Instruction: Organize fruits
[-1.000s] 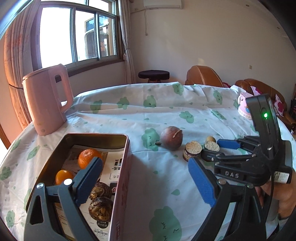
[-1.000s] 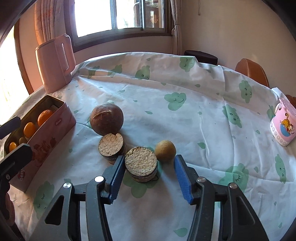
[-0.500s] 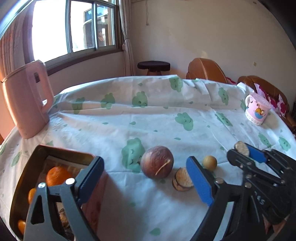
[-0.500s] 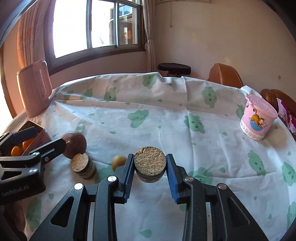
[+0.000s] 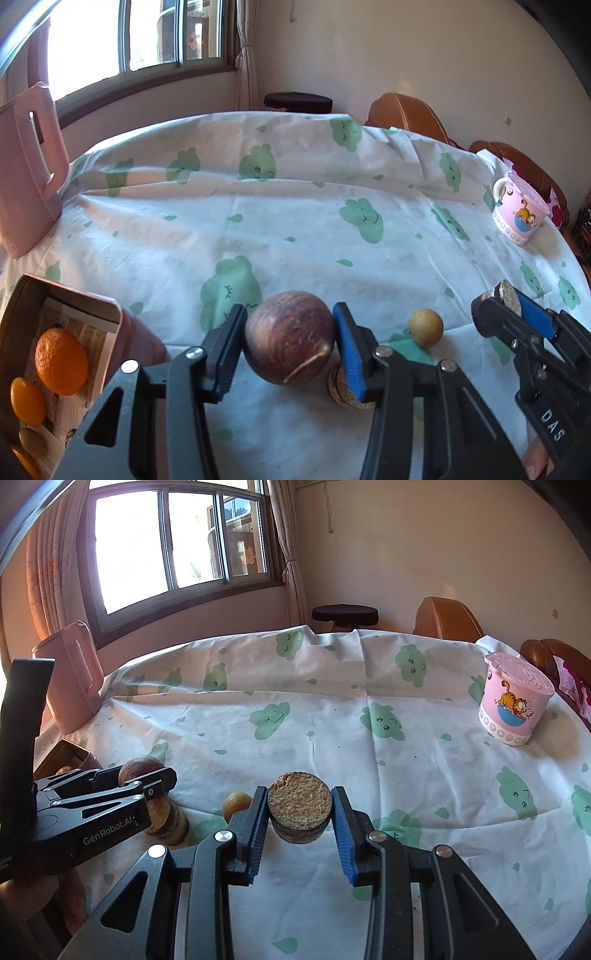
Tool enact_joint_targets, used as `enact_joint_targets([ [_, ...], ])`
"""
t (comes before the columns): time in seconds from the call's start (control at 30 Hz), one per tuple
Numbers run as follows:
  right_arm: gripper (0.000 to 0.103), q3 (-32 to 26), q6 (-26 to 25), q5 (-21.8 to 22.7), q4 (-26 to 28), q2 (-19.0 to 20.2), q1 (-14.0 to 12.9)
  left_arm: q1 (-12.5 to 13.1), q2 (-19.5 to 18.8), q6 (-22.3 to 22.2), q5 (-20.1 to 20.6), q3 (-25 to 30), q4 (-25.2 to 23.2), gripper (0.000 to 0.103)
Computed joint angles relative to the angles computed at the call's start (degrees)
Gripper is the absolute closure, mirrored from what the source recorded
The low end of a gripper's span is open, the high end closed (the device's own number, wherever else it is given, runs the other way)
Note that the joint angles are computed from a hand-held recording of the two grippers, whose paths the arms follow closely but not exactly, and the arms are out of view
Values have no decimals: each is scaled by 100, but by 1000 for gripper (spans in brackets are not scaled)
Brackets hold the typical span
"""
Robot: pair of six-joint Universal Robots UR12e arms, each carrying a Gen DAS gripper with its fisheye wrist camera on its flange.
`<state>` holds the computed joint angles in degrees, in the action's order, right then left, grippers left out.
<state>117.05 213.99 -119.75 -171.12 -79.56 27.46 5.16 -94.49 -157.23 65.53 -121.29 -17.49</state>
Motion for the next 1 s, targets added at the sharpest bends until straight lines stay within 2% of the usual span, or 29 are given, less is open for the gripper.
enact_joint_targets([
  [0.37,67,36,-366,-481,-607,83,184,273,110,-197,-595,-237,517,54],
  [1.0,67,106,-646,-856,-1349,174,329,347,181,-333,-708,-530,1593,54],
])
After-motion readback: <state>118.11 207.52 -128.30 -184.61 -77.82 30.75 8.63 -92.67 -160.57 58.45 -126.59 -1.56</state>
